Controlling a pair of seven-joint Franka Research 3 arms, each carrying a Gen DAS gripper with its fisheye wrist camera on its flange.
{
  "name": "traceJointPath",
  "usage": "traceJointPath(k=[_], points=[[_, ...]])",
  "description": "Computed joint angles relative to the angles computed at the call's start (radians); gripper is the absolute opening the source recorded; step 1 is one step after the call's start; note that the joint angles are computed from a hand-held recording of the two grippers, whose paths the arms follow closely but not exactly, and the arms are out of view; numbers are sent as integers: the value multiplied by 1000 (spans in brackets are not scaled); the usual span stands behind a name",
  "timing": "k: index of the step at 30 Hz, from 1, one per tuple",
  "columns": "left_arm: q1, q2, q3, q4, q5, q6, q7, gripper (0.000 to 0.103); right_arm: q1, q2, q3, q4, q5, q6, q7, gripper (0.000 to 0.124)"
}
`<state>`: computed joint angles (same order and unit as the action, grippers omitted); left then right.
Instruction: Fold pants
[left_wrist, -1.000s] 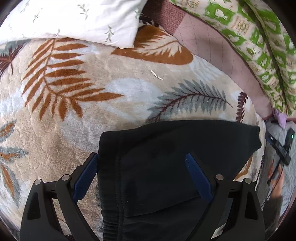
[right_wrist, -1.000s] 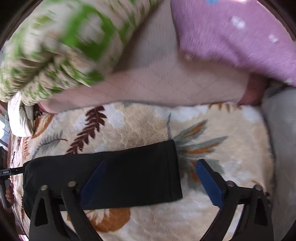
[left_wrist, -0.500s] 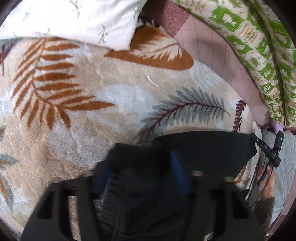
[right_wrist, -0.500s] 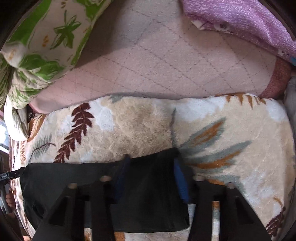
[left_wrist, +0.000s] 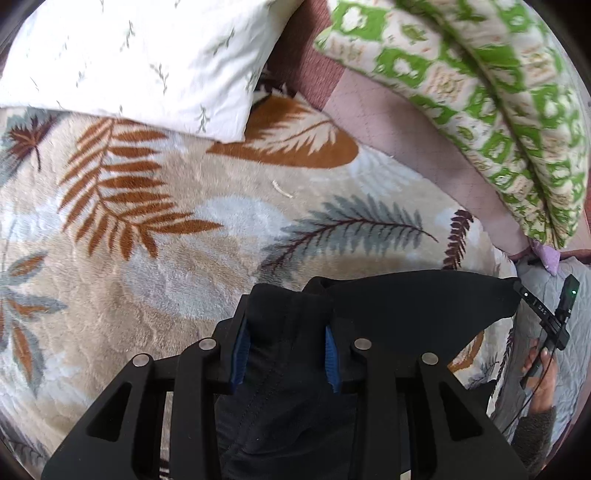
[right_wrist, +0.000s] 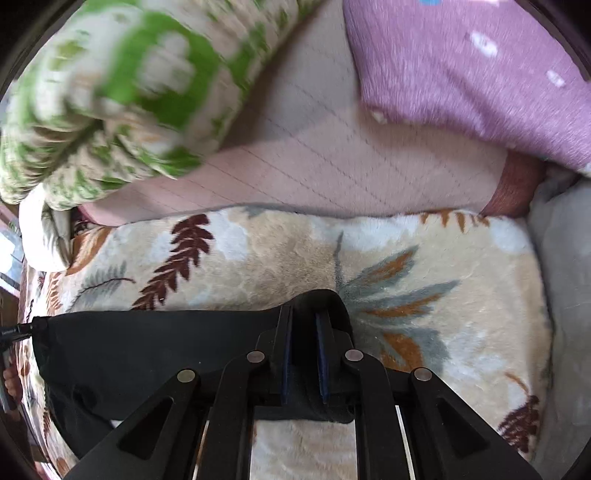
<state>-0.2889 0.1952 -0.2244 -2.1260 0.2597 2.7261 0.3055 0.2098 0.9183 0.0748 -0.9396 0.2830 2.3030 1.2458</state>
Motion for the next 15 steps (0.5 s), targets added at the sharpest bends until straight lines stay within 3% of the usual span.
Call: traceJointPath(k=[10, 15], points=[[-36, -87, -5, -28, 106, -62, -147, 31, -28, -290, 19, -442, 63, 183, -153, 11], [-48, -144, -22, -68, 165, -52, -235, 31, -75, -404, 62, -617, 173, 251, -258, 11]])
